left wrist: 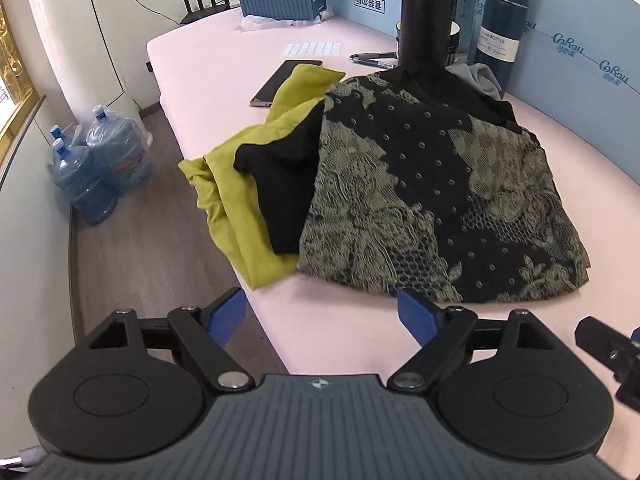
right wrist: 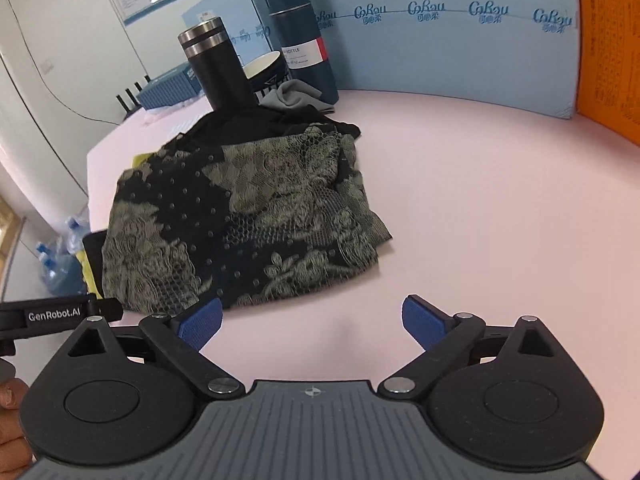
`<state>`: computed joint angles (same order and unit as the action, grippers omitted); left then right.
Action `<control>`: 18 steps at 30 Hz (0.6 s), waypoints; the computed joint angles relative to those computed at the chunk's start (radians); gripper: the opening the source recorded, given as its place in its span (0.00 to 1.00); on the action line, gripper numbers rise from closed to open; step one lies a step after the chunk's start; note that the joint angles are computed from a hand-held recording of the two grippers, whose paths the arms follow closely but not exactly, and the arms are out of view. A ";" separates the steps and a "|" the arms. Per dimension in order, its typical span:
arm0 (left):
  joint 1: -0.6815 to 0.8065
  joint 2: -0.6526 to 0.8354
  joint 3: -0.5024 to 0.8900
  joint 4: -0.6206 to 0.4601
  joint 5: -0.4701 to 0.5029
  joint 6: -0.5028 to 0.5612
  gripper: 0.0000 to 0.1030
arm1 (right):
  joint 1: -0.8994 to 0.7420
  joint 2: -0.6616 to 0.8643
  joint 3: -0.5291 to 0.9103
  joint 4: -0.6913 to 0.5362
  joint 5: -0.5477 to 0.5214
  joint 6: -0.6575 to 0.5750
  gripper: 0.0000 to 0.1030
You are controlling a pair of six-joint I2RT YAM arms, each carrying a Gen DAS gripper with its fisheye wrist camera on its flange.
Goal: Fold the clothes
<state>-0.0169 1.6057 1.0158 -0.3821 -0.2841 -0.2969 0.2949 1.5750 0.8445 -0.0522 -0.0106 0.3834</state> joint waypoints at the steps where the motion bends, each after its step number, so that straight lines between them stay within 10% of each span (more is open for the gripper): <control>1: -0.005 -0.008 -0.012 0.004 0.002 -0.004 0.80 | 0.012 -0.006 -0.014 0.012 0.017 -0.001 0.97; 18: -0.082 0.007 -0.041 0.035 -0.034 -0.040 0.80 | 0.140 0.041 0.034 -0.127 0.196 -0.020 0.98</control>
